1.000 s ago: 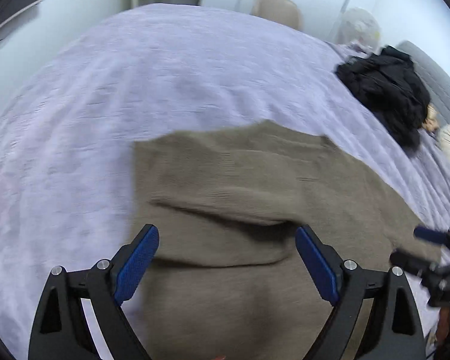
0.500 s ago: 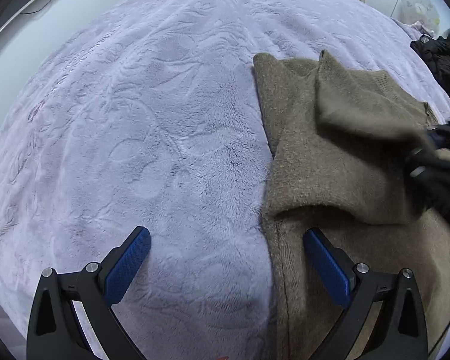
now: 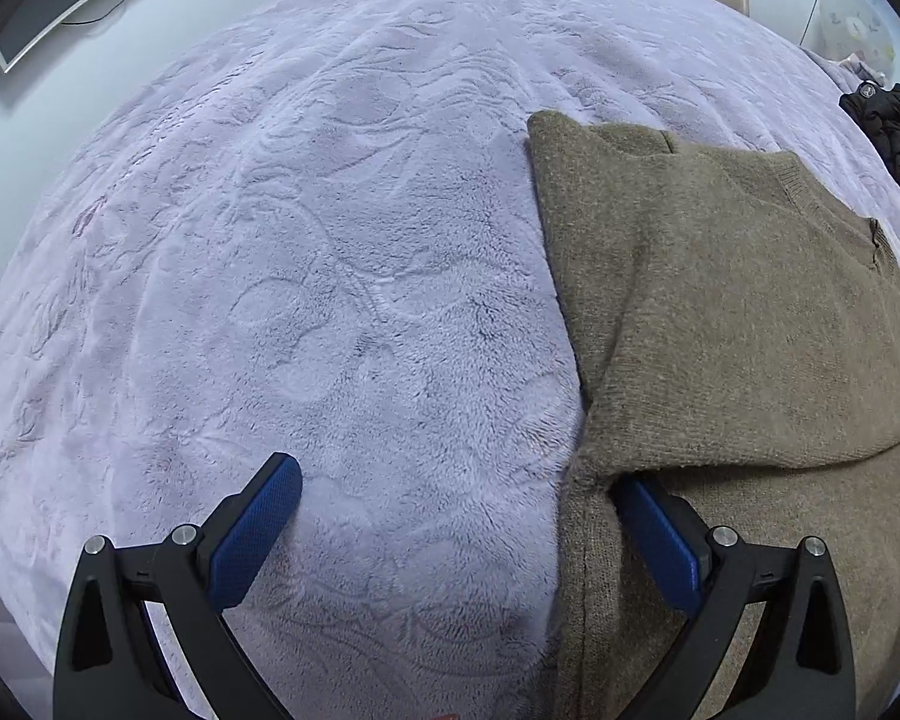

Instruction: Fold small clothes

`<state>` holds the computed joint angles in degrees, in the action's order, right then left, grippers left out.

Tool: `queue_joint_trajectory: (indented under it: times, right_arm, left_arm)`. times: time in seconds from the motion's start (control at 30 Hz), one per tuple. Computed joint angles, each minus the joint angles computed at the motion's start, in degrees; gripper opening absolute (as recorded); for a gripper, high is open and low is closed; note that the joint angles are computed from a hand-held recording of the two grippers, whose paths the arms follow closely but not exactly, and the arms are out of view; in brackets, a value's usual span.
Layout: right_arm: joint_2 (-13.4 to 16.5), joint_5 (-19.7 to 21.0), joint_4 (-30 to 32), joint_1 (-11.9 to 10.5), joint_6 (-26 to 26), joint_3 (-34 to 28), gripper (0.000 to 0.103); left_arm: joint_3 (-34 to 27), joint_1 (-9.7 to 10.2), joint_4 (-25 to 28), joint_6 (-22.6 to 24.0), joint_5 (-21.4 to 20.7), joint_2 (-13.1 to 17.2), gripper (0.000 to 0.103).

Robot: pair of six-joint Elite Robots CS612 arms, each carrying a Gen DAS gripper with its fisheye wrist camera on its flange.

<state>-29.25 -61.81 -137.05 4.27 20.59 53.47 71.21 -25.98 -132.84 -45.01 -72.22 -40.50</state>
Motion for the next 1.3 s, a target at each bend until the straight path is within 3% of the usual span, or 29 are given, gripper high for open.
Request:
queue_joint_trajectory:
  times: [0.07,0.13,0.17,0.23,0.33,0.43,0.53,0.63,0.73,0.77,0.87,0.93,1.03,1.2,1.3]
  right_arm:
    - [-0.1,3.6,-3.3,-0.5,4.4,1.0,0.049]
    - [0.6,6.3,-5.4,-0.8,9.4,0.6,0.055]
    - [1.2,6.6,-5.2,-0.8,12.5,-0.4,0.044]
    - [1.6,6.4,-3.0,-0.9,13.9,-2.2,0.006]
    - [1.6,5.0,-3.4,-0.5,6.1,-4.4,0.006]
    - [1.3,1.3,0.6,-0.4,-0.3,-5.0,0.006]
    - [1.5,-1.7,4.5,-0.7,-1.5,-4.1,0.006]
    - [0.2,-1.3,2.1,-1.5,-1.6,-0.8,0.006]
    - [-0.5,-3.4,3.3,-1.2,-2.2,-0.6,0.021]
    - [-0.9,-3.9,4.1,-1.3,-2.4,-0.3,0.030]
    - [-2.5,-5.4,4.1,-1.2,-3.0,1.3,0.053]
    - [-3.3,-6.1,4.7,-1.0,-3.6,1.7,0.054]
    - [-5.3,-5.3,6.1,-0.9,-5.0,4.5,0.054]
    - [-8.5,-7.8,10.4,1.0,-12.6,8.5,0.054]
    - [-10.1,-9.8,12.9,1.6,-13.5,11.3,0.054]
  left_arm:
    - [-0.2,-0.03,0.4,0.2,0.2,0.0,0.103]
    - [-0.6,0.05,1.0,-0.2,0.0,0.2,0.103]
    - [-0.7,0.03,1.4,-0.8,-0.1,0.2,0.103]
    - [-0.9,-0.07,1.9,-1.3,1.0,0.1,0.103]
    - [-0.5,-0.65,2.1,-0.9,3.8,-0.1,0.103]
    - [0.3,-0.57,0.4,0.8,3.5,-0.2,0.103]
    - [1.8,0.01,-2.3,3.7,0.4,-1.2,0.103]
    - [3.4,0.11,-3.4,6.6,-0.9,-2.9,0.103]
    - [4.1,0.29,-1.4,6.1,-0.2,-4.3,0.103]
    - [4.4,0.47,-1.1,5.6,-0.4,-4.8,0.103]
    - [5.9,1.49,-3.3,2.7,-4.3,-6.0,0.103]
    - [5.4,1.76,-5.0,2.7,-6.0,-5.8,0.103]
    - [3.7,1.20,-4.8,6.3,-6.7,-4.7,0.103]
    - [2.0,-0.02,1.0,8.4,-6.6,-3.0,0.103]
    - [3.4,-0.42,2.4,8.8,-7.5,-4.0,0.103]
